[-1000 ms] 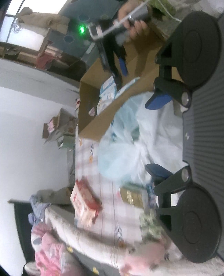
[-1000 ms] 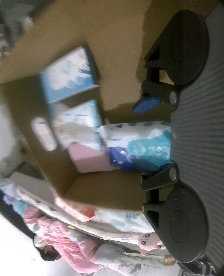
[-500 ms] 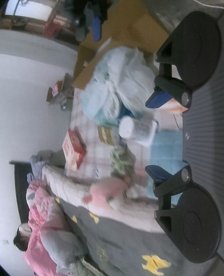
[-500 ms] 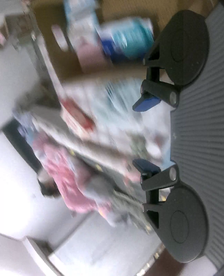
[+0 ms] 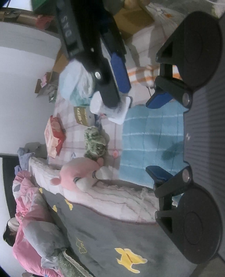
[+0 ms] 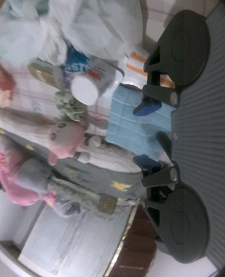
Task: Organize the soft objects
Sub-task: 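Move the right gripper to the pink plush toy and grasp it, then carry the pink plush toy with the right gripper into the cardboard box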
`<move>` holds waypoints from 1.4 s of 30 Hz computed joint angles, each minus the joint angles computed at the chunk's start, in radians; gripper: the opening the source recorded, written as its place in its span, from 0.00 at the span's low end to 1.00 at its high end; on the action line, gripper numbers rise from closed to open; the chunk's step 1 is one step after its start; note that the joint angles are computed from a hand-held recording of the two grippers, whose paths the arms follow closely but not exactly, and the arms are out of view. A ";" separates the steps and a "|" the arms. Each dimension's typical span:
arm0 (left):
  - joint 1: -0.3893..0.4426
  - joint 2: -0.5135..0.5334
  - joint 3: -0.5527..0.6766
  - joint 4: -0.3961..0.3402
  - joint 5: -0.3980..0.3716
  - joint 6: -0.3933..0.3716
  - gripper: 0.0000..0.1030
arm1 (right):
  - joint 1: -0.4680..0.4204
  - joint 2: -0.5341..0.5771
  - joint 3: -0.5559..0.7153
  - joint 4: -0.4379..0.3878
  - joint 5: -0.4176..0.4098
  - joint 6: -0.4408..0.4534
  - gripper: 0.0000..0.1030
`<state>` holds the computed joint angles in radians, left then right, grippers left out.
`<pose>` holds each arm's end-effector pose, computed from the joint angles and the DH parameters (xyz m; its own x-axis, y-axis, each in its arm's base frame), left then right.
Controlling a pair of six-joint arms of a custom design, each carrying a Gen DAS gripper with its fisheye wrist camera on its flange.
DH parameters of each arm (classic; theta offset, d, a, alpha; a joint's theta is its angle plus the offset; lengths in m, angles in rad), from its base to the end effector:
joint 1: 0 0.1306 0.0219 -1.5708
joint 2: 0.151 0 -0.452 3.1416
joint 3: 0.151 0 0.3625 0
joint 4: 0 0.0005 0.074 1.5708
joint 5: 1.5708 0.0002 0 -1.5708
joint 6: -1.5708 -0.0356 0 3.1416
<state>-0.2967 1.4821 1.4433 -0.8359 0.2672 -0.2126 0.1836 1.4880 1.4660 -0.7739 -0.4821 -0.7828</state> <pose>0.4576 -0.1503 0.4844 -0.6236 0.4035 -0.6695 0.5888 0.8059 -0.0628 0.4777 0.1050 0.4980 -0.8370 0.4801 -0.2624 0.1547 0.6676 0.7283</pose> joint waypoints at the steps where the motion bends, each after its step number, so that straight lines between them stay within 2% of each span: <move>1: -0.001 0.004 -0.001 0.000 -0.007 -0.004 0.72 | 0.014 0.017 0.017 -0.017 0.011 0.002 0.50; 3: -0.003 0.013 -0.001 0.004 -0.030 -0.014 0.72 | 0.027 0.048 0.061 -0.065 0.028 0.011 0.50; 10: 0.016 0.015 0.005 0.074 -0.018 -0.006 0.72 | 0.026 0.087 0.131 -0.069 0.050 0.035 0.50; 15: 0.026 0.033 0.028 0.188 -0.020 0.067 0.72 | 0.010 0.134 0.234 -0.067 0.065 0.068 0.53; 19: 0.028 0.087 0.097 0.220 -0.031 0.118 0.72 | -0.019 0.193 0.315 -0.048 0.051 0.034 0.56; 22: 0.024 0.143 0.176 0.204 -0.041 0.124 0.75 | -0.046 0.249 0.370 -0.024 0.023 -0.025 0.57; 28: 0.010 0.279 0.366 0.087 -0.080 0.135 0.76 | -0.084 0.389 0.490 -0.038 -0.030 -0.135 0.60; 32: 0.007 0.326 0.417 0.051 -0.082 0.145 0.76 | -0.094 0.457 0.528 -0.040 -0.076 -0.174 0.60; 36: 0.003 0.361 0.455 0.012 -0.102 0.156 0.73 | -0.100 0.483 0.509 0.026 -0.154 -0.222 0.67; 42: 0.010 0.349 0.437 0.025 -0.096 0.184 0.68 | -0.094 0.475 0.504 0.039 -0.162 -0.198 0.69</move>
<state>-0.2867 1.8309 1.8807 -0.8106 0.1713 -0.0290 0.0900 1.9629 1.9697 -0.7352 -0.6443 -0.9808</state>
